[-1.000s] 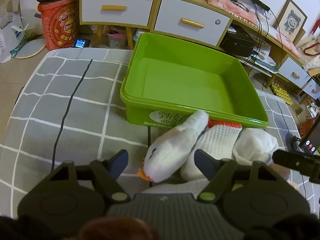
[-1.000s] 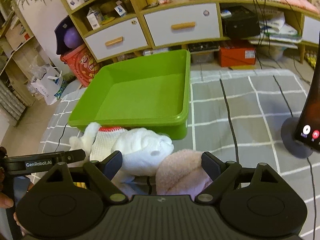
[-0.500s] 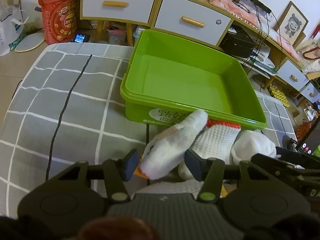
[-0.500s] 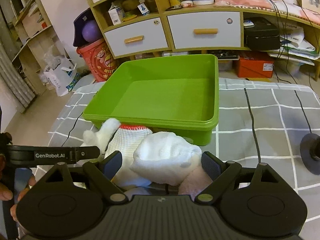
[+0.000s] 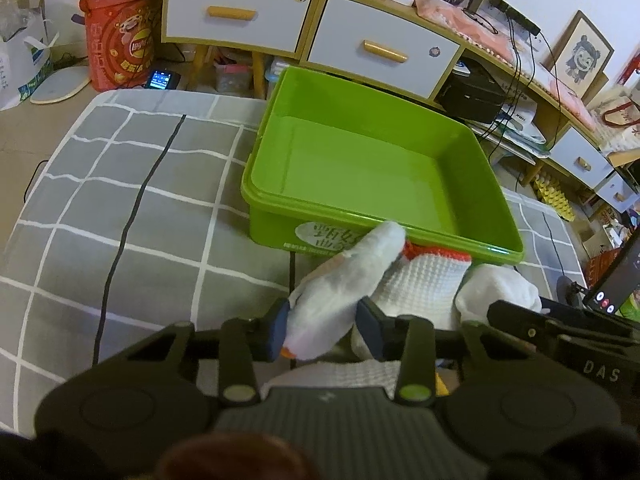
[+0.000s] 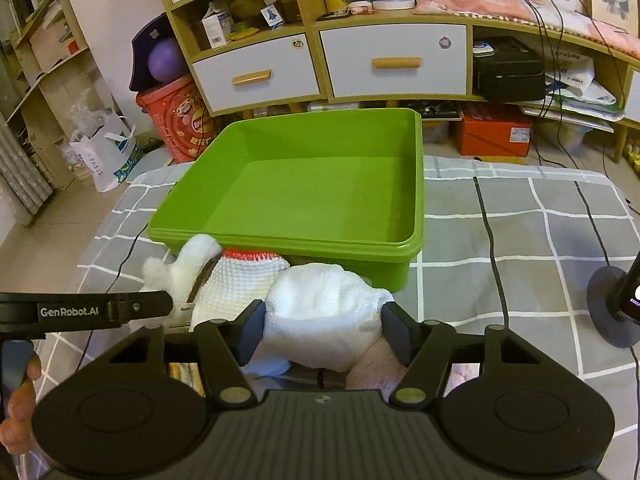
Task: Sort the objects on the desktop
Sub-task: 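Close left tool on white plush glove while right tool closes on white fluffy ball, then carry both items into green bin and open both tools to release them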
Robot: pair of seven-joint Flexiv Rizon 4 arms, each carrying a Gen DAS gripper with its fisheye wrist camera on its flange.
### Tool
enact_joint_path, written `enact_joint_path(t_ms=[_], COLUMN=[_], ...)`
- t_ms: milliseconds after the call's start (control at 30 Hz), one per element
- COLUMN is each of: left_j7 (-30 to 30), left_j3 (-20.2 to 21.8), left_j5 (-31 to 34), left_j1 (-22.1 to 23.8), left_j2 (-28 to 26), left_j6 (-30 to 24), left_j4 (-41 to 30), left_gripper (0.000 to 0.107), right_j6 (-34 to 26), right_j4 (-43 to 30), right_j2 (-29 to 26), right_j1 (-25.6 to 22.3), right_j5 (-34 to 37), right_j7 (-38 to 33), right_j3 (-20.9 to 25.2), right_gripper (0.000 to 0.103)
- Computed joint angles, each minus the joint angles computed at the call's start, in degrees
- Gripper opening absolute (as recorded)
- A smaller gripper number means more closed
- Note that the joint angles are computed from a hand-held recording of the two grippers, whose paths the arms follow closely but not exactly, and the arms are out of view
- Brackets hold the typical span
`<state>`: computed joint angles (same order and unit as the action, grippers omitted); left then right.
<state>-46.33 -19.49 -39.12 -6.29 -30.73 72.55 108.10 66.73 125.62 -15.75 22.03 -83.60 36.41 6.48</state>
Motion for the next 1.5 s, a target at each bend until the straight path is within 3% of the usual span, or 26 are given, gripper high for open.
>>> enact_joint_path(t_ms=[467,800,1000,1267,1500], left_j7=[5.0,2.9,3.4,11.0,14.3], left_j3=[-2.5,1.0,-0.8,-7.1,-4.5], left_j5=[-6.7,-2.4,-2.5,-14.8,-22.3], left_j1=[1.7,-1.2,-0.5,3.2,0.6], left_j2=[2.3,0.5,2.0,6.2,7.9], left_j6=[0.4,-0.9,2.6,5.6,3.7], left_j4=[1.8,0.6,2.7,6.0,4.0], left_gripper=[0.026,0.032,0.024,0.02,0.02], right_j6=[-2.9,-3.9,-4.0,-4.5,-3.0], right_j4=[1.9,3.1,3.3,4.4,3.8], right_j2=[4.1,5.9,6.5,9.3,11.6], right_j1=[-0.2,-0.5,-0.4,-1.7,-4.2], right_j5=[-0.4,0.1,-0.3,-3.3,-8.5], right_j7=[1.8,3.3,3.1,8.2,14.0], right_j3=[1.3,2.4,2.4,2.7,2.5], right_gripper=[0.062,0.062,0.062,0.062,0.063])
